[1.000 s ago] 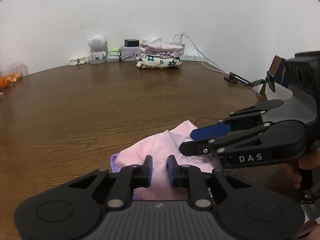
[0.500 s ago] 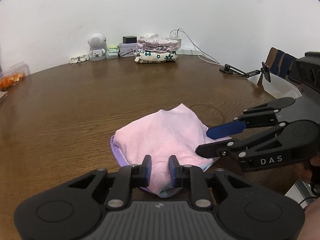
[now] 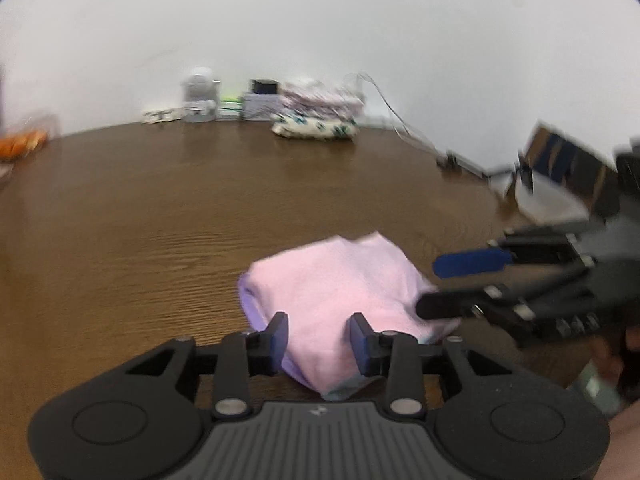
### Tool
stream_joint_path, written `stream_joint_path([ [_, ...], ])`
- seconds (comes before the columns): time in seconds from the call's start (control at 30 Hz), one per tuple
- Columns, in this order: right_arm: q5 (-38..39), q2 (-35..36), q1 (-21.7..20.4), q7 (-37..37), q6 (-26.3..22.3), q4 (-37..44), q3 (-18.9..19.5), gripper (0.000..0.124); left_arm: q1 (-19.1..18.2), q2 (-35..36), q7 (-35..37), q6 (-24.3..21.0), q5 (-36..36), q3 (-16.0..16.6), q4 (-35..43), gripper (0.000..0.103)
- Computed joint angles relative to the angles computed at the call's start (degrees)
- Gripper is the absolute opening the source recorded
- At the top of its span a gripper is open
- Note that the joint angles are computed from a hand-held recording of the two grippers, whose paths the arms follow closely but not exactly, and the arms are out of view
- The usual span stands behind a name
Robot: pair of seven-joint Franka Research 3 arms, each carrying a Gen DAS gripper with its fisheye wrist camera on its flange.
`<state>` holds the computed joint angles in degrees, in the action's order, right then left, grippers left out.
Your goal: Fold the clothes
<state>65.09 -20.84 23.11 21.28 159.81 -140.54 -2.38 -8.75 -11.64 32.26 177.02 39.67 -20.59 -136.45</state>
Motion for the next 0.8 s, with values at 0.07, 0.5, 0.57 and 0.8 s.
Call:
stream_joint_path([
  [0.07, 1.20, -1.16, 1.18, -3.80, -1.01, -0.33, -0.36, 0.056, 2.56, -2.01, -4.15, 0.29, 0.95, -1.19, -1.55, 0.037],
  [0.5, -18.93, 3.79, 2.17, -1.95, 3.57, 0.60, 8.07, 0.044, 9.65, -8.46, -14.95, 2.67, 2.44, -4.31, -7.12, 0.060],
  [0.57, -23.68, 4.66, 1.88, 1.17, 5.09, 0.53, 8.74, 0.044, 10.58, -8.78, -14.59, 4.17, 1.87, -4.98, -7.78, 0.060],
  [0.8, -36.09, 5.87, 0.67, 10.62, 4.90, 1.60, 9.20, 0.023, 5.20, -6.58, -8.67, 5.82, -5.52, -0.54, -9.28, 0.061],
])
